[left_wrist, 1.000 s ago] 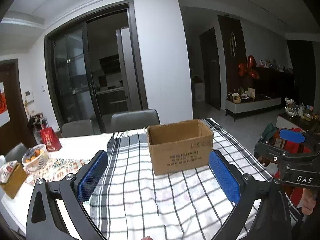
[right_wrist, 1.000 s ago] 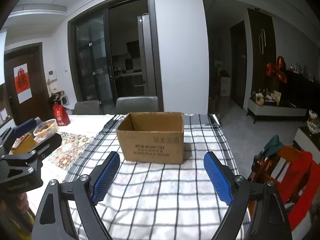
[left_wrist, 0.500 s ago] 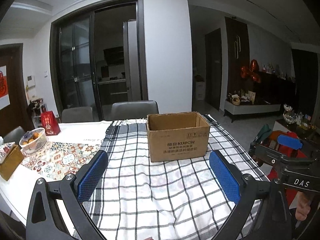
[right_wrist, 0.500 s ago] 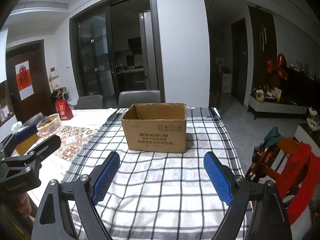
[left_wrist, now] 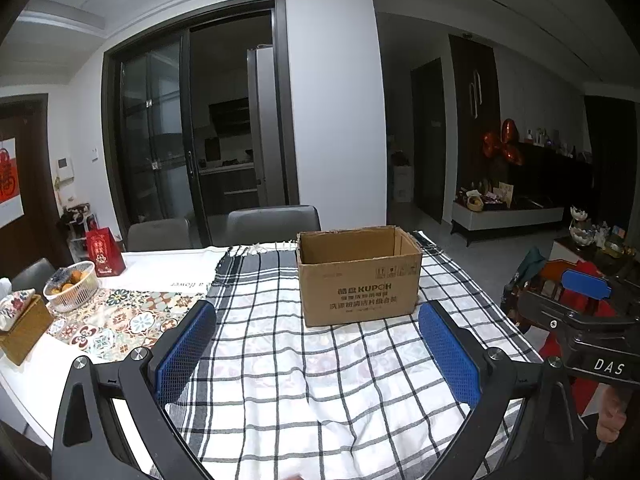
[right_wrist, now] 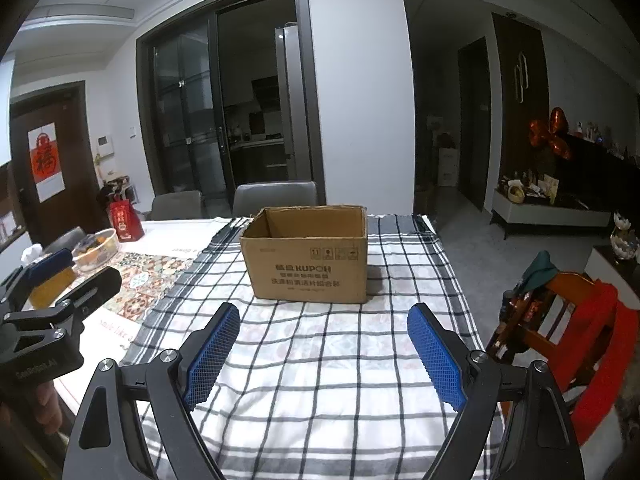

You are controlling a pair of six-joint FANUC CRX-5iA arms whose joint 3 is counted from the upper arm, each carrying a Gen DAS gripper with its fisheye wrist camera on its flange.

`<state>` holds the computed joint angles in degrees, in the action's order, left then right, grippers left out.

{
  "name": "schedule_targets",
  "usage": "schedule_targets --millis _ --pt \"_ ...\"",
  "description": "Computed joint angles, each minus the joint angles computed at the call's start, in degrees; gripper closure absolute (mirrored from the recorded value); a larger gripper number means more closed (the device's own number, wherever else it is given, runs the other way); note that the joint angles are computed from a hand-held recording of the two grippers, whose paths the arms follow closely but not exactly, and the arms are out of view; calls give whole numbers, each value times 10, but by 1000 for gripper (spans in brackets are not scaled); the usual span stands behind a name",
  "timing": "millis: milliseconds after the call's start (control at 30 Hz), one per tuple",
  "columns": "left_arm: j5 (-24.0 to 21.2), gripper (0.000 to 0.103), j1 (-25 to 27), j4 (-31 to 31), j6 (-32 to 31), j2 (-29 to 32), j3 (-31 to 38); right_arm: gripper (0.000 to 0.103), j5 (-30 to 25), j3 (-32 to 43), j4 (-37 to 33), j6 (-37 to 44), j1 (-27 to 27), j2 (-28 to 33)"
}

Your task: Organize snacks

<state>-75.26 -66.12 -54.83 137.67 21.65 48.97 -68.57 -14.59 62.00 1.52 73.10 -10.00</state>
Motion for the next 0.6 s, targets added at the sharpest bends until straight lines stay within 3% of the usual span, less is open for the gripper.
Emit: schedule_targets --millis 600 --pt "-3 0 -5 -12 1 -1 0 17 -9 1 6 -5 2 3"
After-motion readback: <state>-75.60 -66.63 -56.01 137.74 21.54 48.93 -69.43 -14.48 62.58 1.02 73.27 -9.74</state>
